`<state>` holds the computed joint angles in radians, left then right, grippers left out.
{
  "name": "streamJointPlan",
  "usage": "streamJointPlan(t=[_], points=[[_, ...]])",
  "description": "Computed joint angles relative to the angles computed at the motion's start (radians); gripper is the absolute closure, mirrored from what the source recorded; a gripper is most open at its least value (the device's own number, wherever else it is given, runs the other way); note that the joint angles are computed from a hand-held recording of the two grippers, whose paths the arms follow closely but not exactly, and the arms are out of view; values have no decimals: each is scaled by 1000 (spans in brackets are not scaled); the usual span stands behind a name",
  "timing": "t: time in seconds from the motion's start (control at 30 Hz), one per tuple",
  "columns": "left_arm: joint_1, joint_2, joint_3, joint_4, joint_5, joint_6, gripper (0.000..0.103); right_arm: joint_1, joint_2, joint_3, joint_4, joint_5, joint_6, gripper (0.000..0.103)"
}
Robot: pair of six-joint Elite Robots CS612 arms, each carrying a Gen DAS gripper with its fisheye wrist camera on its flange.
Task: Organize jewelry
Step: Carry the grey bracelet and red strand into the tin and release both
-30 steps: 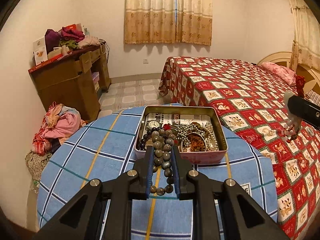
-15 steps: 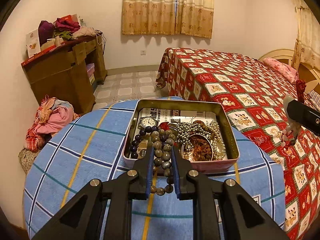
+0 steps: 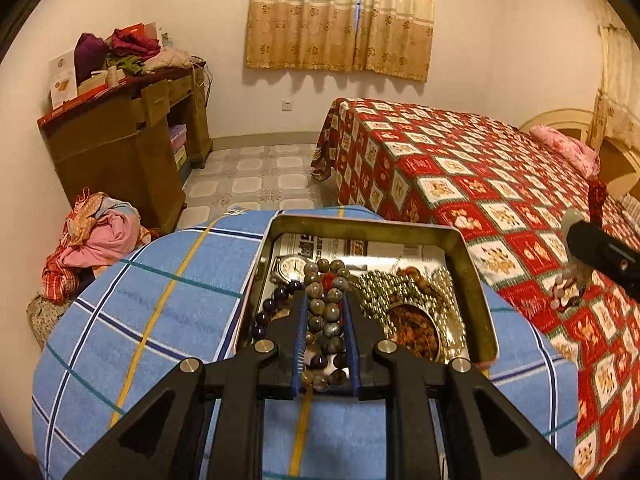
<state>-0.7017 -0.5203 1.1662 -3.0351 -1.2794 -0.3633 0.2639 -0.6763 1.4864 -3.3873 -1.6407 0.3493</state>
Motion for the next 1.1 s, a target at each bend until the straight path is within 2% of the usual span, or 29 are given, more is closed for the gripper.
streamJointPlan(t=[0.3, 0.73, 1.1], points=[[5, 53, -116, 73, 5, 21, 86, 2, 57, -95, 60, -41, 0, 90], [5, 119, -236, 265, 82, 25, 86, -9, 121, -188, 207, -1, 25, 90], [5, 143, -269, 294, 128, 32, 86, -15, 150, -220, 253, 13, 33, 90]])
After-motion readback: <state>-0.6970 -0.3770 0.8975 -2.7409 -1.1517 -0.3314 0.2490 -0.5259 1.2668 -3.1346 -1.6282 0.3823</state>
